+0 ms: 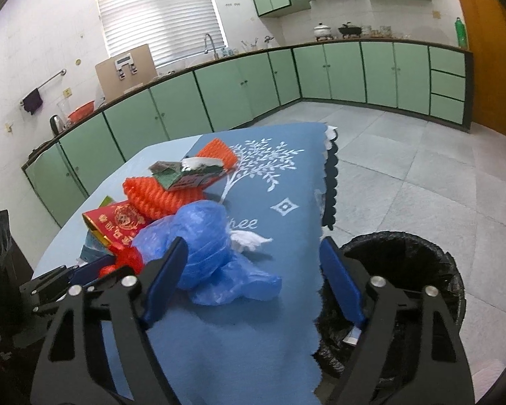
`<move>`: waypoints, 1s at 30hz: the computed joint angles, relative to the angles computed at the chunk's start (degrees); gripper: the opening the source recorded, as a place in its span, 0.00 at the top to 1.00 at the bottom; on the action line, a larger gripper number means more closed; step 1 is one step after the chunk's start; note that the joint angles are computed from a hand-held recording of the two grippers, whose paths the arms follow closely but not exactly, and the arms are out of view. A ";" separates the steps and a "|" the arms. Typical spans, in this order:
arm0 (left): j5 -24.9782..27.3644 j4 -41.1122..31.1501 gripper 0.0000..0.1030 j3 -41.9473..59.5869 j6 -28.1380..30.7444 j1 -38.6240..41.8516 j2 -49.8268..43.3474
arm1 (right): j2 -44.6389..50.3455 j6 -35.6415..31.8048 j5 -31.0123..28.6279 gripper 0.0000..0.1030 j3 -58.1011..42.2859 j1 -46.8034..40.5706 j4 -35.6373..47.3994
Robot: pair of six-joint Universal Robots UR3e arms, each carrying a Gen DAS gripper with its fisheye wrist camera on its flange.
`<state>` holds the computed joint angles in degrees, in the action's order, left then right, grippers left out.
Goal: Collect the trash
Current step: 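Move both open grippers back to the trash pile, then grasp the red plastic bag with left while right grasps the blue plastic bag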
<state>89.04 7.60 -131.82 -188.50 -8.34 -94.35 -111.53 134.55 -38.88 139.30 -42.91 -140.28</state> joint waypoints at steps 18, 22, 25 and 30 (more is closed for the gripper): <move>-2.29 -2.64 0.85 -6.14 -0.25 5.41 13.63 | 13.94 9.85 -7.28 0.33 -6.06 14.50 -11.63; -2.31 -2.88 0.85 -5.92 -0.16 5.90 13.86 | 15.06 6.91 -6.50 0.69 -7.56 15.23 -6.81; -2.65 -3.03 0.85 -5.95 -0.19 6.07 13.93 | 12.24 4.73 -4.65 0.77 -6.62 13.85 -4.27; -2.60 -3.10 0.85 -5.20 -0.11 5.38 14.13 | 6.43 1.42 -0.47 0.77 -7.12 9.69 3.54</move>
<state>86.44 4.50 -137.02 -188.61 -2.96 -80.21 -105.10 135.97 -39.36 132.18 -33.21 -136.74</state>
